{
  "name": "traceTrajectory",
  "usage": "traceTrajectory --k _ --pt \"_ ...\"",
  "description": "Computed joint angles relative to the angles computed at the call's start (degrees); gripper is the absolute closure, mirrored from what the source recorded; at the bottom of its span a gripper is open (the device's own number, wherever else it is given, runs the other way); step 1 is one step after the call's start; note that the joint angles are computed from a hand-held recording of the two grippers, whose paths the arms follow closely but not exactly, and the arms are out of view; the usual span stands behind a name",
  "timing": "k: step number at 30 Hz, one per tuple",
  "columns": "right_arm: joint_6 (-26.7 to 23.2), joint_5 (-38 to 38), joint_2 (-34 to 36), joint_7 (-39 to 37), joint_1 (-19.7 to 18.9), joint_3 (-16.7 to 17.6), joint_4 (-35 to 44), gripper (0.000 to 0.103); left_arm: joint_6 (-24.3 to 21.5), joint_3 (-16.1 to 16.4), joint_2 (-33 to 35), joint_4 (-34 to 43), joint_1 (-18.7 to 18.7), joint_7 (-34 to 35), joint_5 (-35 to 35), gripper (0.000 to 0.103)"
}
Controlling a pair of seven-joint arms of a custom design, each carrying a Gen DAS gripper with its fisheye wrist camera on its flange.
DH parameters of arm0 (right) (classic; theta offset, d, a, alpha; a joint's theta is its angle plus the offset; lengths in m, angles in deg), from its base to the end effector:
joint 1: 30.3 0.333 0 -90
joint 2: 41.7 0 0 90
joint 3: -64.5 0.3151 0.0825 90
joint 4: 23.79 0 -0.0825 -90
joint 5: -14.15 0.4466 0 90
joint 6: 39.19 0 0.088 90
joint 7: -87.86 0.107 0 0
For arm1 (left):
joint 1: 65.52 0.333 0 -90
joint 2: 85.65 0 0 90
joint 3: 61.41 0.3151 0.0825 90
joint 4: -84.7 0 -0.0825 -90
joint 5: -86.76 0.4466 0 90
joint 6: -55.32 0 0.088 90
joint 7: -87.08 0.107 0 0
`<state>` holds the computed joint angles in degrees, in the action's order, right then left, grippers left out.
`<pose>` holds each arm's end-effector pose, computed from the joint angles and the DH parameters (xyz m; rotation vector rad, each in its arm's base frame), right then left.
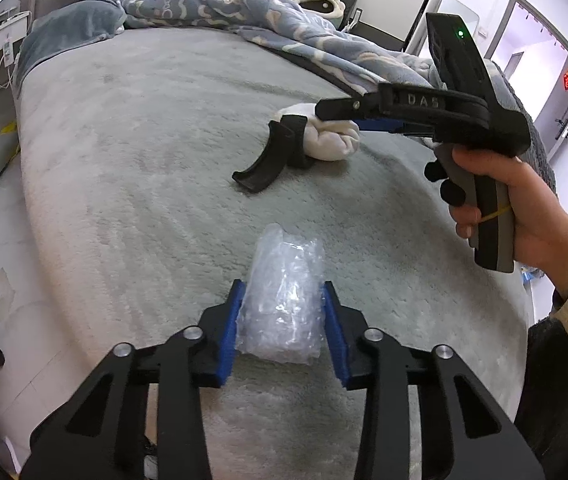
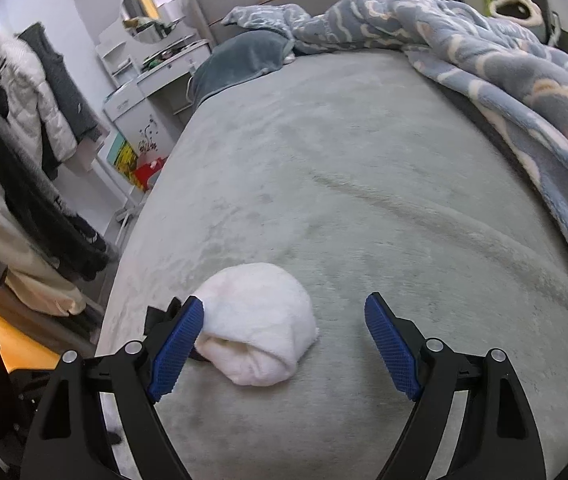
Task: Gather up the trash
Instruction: 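Grasp the bubble wrap with the left tool while the right tool grasps the white sock, then carry the bubble wrap and sock over the teal bin with both tools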
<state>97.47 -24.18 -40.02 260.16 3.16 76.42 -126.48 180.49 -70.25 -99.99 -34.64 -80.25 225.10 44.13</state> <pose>0.4806 0.4765 0.5735 -1.4423 1.9220 -0.4687 0.5169 -0.2591 0.5594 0.9233 -2.7349 1.0830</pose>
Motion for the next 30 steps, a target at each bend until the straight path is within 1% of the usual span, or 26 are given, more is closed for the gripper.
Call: traceTrajectory --k 1,2,4,5,7,8,10,13,15,18,20,22,24,27,30 --pt "-0.25 0.61 0.3 -0.66 0.03 0.05 0.33 0.029 0.21 0.04 -0.18 -0.1 0.01 -0.01 -0.13 0.065" --pt "-0.23 1.3 0.51 -1.24 0.04 0.05 0.51 0.03 0.8 0.05 -0.44 -0.34 -0.02 0.01 -0.45 0.066" --pt "-0.08 1.85 0.85 -1.93 0.15 0.01 0.88 0.037 1.48 0.24 -0.76 -0.45 -0.09 -0.11 -1.19 0.066" --pt "-0.41 1.8 1.14 -2.4 0.31 0.06 1.37 0.039 1.92 0.39 -0.94 -0.51 -0.11 -0.11 -1.73 0.066" --pt "-1.51 1.62 1.74 -3.49 0.74 0.13 2.44 0.047 2.52 0.66 -1.31 -0.69 -0.09 0.02 -2.39 0.066" --pt "-2.42 1.5 2.15 -4.03 1.01 0.17 3.15 0.049 2.71 0.72 -1.44 -0.76 -0.08 0.0 -2.47 0.066" --pt "-5.47 0.62 3.02 -4.98 1.79 0.27 4.88 0.057 3.05 0.79 -1.8 -1.03 -0.03 -0.22 -2.4 0.066" --pt "-6.57 0.48 3.72 -5.54 2.52 0.09 6.05 0.068 3.13 1.05 -2.55 -1.67 0.06 -0.45 -2.24 0.066" --pt "-7.3 0.18 4.11 -5.87 3.09 0.09 6.78 0.073 2.75 1.43 -3.14 -2.15 0.17 -0.52 -2.32 0.066" --pt "-9.43 -1.97 4.75 -4.78 4.29 0.07 8.22 0.076 2.19 1.92 -3.78 -2.46 0.41 -0.86 -2.55 0.066" --pt "-11.8 -4.11 5.16 -3.6 5.28 0.09 9.34 0.077 2.17 2.2 -4.65 -3.18 0.63 -0.81 -2.55 0.066" --pt "-15.79 -7.33 5.55 -1.83 6.67 0.21 10.72 0.077 1.91 2.49 -5.42 -3.8 0.83 -0.87 -2.4 0.066" --pt "-18.38 -9.54 5.78 -0.29 7.7 0.28 11.62 0.077 1.67 2.9 -6.39 -4.57 0.98 -0.76 -2.52 0.066" --pt "-24.03 -12.58 6.28 2.05 9.37 0.48 13.27 0.077 1.28 3.53 -8.11 -5.85 1.15 -0.23 -2.67 0.066" --pt "-27.87 -14.65 6.36 4.44 10.62 0.64 13.95 0.077 0.82 4.25 -9.67 -7.12 1.41 0.37 -2.74 0.066"
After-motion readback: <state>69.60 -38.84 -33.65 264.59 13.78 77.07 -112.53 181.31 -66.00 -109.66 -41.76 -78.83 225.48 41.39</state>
